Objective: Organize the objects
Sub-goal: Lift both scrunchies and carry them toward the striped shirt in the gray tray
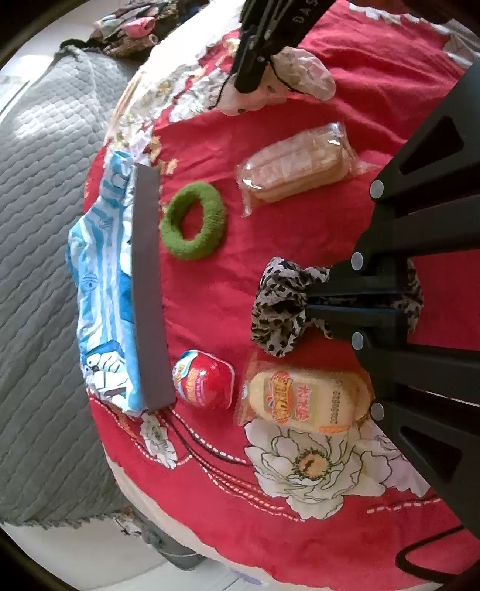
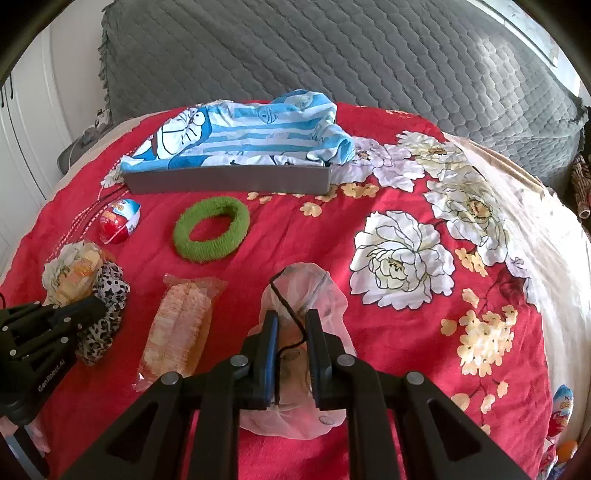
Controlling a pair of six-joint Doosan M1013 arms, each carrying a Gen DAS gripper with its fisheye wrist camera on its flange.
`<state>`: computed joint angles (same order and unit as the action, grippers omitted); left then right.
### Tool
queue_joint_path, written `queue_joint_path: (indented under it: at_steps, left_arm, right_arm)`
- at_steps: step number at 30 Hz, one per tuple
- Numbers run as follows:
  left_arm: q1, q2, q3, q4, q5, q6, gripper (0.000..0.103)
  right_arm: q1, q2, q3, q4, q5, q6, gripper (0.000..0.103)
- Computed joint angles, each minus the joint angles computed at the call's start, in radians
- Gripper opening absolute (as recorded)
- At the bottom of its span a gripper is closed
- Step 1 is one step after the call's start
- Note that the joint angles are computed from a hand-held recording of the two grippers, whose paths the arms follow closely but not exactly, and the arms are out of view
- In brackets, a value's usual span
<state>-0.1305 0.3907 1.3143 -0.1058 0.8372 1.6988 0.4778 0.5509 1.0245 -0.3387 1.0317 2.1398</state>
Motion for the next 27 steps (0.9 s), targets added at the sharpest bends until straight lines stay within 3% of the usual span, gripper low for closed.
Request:
queue_joint_path:
  at_steps: [27]
  left_arm:
    - [0.022, -0.024, -0.088, -0.019, 0.063, -0.035, 0.004]
  right_arm:
    - [0.032, -0.004, -0.1, -0.007, 0.033, -0.04, 0.015]
